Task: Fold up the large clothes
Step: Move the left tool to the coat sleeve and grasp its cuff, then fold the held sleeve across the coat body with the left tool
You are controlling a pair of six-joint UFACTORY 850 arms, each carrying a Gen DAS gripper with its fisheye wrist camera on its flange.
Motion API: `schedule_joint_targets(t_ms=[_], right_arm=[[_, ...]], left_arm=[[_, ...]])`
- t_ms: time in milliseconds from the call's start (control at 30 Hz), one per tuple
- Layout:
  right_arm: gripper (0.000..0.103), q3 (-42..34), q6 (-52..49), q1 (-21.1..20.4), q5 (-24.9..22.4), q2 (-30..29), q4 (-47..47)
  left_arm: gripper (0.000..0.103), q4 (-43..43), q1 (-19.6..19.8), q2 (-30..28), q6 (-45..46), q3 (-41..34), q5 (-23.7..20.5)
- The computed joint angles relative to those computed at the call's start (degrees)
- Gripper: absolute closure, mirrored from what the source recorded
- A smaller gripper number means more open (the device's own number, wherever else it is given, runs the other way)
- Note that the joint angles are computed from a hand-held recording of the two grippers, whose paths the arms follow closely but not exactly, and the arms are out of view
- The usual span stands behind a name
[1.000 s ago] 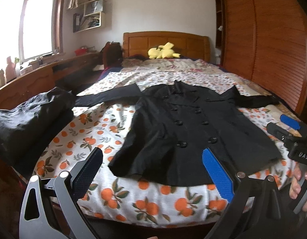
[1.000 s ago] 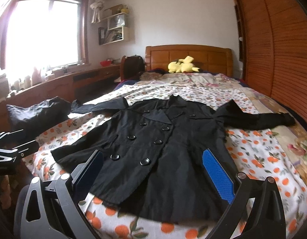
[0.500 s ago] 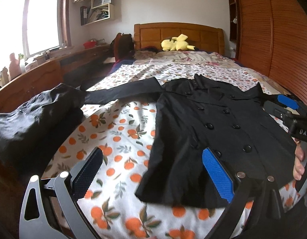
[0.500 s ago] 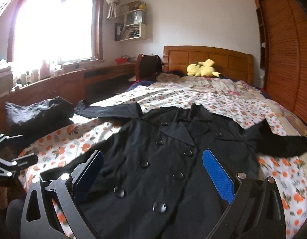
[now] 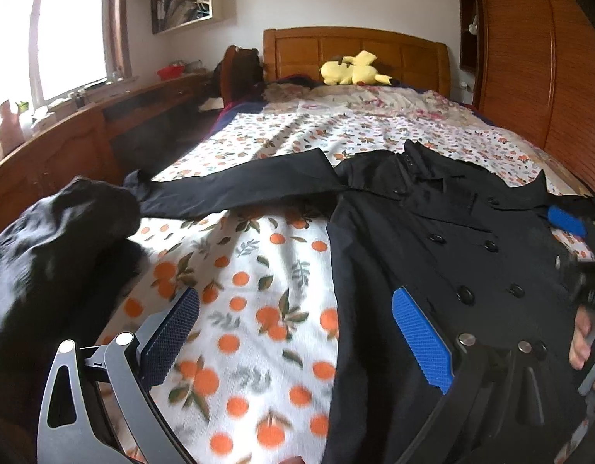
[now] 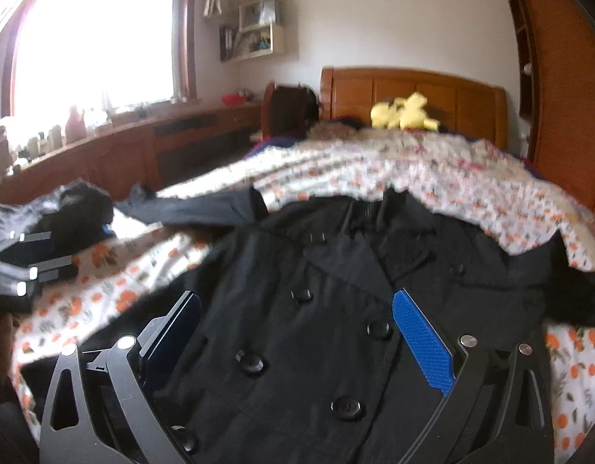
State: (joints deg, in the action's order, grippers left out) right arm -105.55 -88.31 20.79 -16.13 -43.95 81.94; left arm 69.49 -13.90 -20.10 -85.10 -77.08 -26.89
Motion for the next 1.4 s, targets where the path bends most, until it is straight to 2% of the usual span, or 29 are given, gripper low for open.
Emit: schedule_joint_targets(t_ms=[100,167,233,333,433,667,800,967,1067,1133,1167,1233,1300,1400], right_arm=[[0.007,-1.0,5.9,-0.1,-0.3,-1.7,-6.6],[0.007,-1.1,7.2,0.0,-0.6,-2.2,-8.3],[0.007,-2.1,9.4,-0.1,-1.5,-2.8,-10.3],[0.007,-2.7,10.3,-0.7,-3.2,-3.3,-9.8],[0.007,-3.0,11.0,-0.9,-3.9,-3.5,-9.8],[0.007,-3.5,11.2,-1.3,-5.1,-3.9,-9.5],[0.007,-3.4,10.6,-1.6,-5.8,-3.9,-8.1],[0.007,-3.2,9.7,-1.7,-6.0,-3.7,-7.1],[0.007,-2.9,8.9,-1.7,-5.9,-3.5,-6.3],[0.007,-2.7,8.4,-1.8,-5.9,-3.4,-5.8],[0.007,-2.5,8.0,-1.8,-5.9,-3.2,-5.5],[0.007,-2.2,7.6,-1.8,-5.7,-3.0,-5.1],[0.007,-1.7,6.6,-1.7,-5.4,-2.5,-4.3],[0.007,-1.3,5.2,-1.8,-4.8,-2.2,-3.0]], left_arm=[[0.002,-5.0,2.1,-3.5,4.1,-3.8,2.7],[0.002,-11.4,3.9,-6.3,9.5,-7.1,4.5],[0.002,-13.0,4.8,-8.0,10.7,-9.0,5.1],[0.002,-13.6,5.9,-10.6,12.5,-12.4,5.0],[0.002,-23.3,7.7,-14.0,21.4,-17.2,6.4],[0.014,-44.0,10.4,-24.7,41.5,-33.0,0.7],[0.023,-53.0,12.6,-31.1,45.4,-42.3,-3.1],[0.029,-58.9,14.8,-36.7,43.6,-50.5,-5.8],[0.038,-62.2,15.7,-38.7,43.2,-53.3,-7.1],[0.054,-62.1,15.8,-39.4,42.1,-54.5,-7.8],[0.058,-62.6,15.8,-39.5,42.4,-54.8,-7.6],[0.091,-63.7,15.5,-40.1,44.1,-56.2,-8.2],[0.098,-59.8,14.4,-41.1,42.8,-59.0,-10.4],[0.101,-53.1,12.3,-43.2,42.1,-65.5,-14.2]])
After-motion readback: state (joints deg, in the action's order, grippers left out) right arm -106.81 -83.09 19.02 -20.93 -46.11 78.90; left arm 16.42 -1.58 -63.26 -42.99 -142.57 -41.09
